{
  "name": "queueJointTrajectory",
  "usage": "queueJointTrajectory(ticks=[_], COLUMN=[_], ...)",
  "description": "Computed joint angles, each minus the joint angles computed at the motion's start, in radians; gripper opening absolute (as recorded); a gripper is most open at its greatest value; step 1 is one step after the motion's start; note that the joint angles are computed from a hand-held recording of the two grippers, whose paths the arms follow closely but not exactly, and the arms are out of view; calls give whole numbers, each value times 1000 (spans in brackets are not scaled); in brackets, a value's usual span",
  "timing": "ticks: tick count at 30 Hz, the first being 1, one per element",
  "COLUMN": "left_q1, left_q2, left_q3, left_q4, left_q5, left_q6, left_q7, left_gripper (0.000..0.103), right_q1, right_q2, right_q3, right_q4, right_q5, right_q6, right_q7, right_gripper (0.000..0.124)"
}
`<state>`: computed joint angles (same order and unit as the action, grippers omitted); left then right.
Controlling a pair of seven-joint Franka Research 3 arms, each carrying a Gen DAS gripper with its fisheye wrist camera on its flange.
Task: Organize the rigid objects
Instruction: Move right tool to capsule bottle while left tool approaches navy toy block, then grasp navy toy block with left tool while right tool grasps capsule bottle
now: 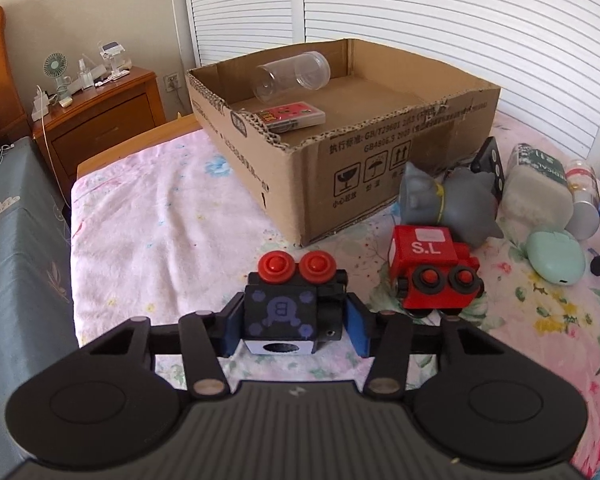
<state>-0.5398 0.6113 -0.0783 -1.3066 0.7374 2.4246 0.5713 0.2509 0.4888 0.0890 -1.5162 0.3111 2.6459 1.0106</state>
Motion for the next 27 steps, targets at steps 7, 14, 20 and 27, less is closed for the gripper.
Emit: queueJointTrajectory(ticks=[7, 14, 20, 27], left_q1=[-12, -32, -66, -92], left_q2=[-49, -94, -71, -32], left_q3=[-14, -50, -56, -45], left_q4=[-64, -129, -107, -48], left_q5=[3, -3, 9, 14], left_q6=[-13, 6, 44, 26], left_q7=[-31, -96, -142, -134], left_gripper=[50, 50, 50, 50], right_q1=[-6, -12, -19, -13], right_q2=[1, -3, -1, 15], right_q3=[7, 16, 24, 5], right_q4=[-1, -18, -20, 15], right_q5=[11, 35, 52, 33], right_q6=[7, 34, 42, 13], right_q7=[-15, -38, -62, -33], right_gripper=[103, 103, 103, 103])
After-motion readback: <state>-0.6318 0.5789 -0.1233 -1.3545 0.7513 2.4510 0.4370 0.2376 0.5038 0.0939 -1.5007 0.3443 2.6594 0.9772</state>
